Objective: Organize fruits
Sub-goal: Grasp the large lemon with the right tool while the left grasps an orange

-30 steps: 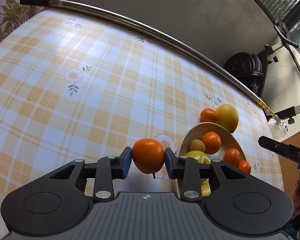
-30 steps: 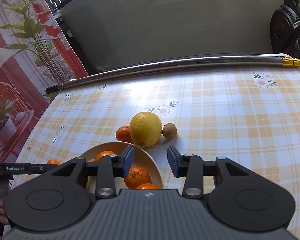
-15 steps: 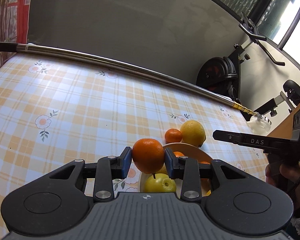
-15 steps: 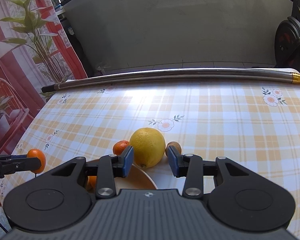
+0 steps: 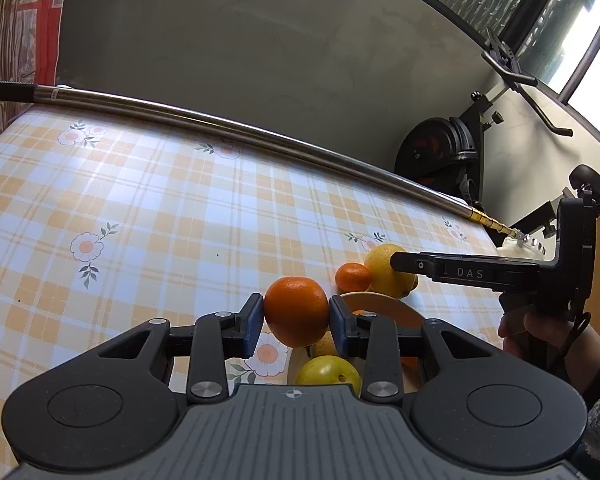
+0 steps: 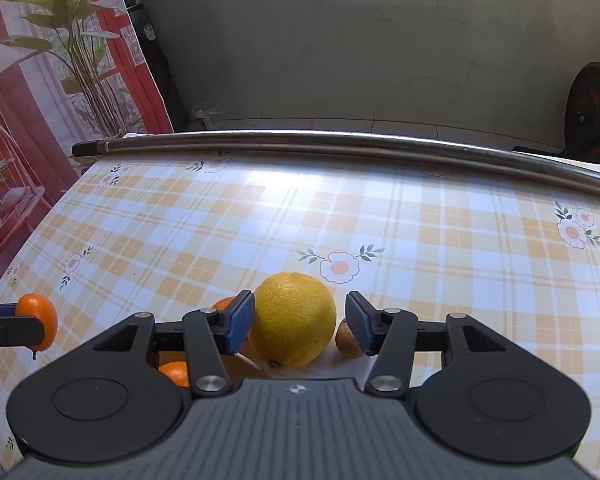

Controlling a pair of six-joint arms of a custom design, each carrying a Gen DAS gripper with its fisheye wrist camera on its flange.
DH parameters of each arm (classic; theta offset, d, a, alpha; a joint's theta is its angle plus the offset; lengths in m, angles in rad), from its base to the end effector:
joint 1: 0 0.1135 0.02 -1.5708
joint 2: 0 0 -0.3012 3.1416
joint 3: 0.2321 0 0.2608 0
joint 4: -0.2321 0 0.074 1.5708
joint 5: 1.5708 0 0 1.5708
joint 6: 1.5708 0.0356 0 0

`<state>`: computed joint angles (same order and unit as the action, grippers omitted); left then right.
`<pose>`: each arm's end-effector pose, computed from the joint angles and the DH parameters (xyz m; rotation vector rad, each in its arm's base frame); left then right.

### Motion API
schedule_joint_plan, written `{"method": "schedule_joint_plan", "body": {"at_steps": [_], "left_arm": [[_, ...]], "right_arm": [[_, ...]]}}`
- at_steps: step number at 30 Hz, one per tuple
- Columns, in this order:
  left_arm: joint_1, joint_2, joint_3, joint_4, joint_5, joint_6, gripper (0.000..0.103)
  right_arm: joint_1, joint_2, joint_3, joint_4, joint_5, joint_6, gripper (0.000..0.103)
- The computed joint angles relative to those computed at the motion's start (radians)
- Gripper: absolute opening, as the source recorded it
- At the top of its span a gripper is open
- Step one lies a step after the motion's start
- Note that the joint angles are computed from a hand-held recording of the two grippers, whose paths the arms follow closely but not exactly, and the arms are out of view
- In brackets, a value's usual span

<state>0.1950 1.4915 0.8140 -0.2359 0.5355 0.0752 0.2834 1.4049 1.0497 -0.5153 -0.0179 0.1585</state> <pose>0.2933 0.0394 0.2186 0.0796 2.3822 -0.5361 0.2876 0.0844 0.2947 -0.1611 2.4480 0.2178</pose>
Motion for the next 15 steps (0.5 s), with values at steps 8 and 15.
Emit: {"method": "schedule_joint_plan", "body": {"at_steps": [8,15], "left_arm": [[-0.007,0.019,0.002,0.005,-0.007,-0.012,0.037],[-0.01,0.04,0.003,0.009,-0.012,-0.016,0.037]], "right_arm": [[0.025,0.034,0.002,0.009,0.018,-0.028,0.058],[0.017,0.04,-0.014,0.03,0.01,-0.029,0.059]]}}
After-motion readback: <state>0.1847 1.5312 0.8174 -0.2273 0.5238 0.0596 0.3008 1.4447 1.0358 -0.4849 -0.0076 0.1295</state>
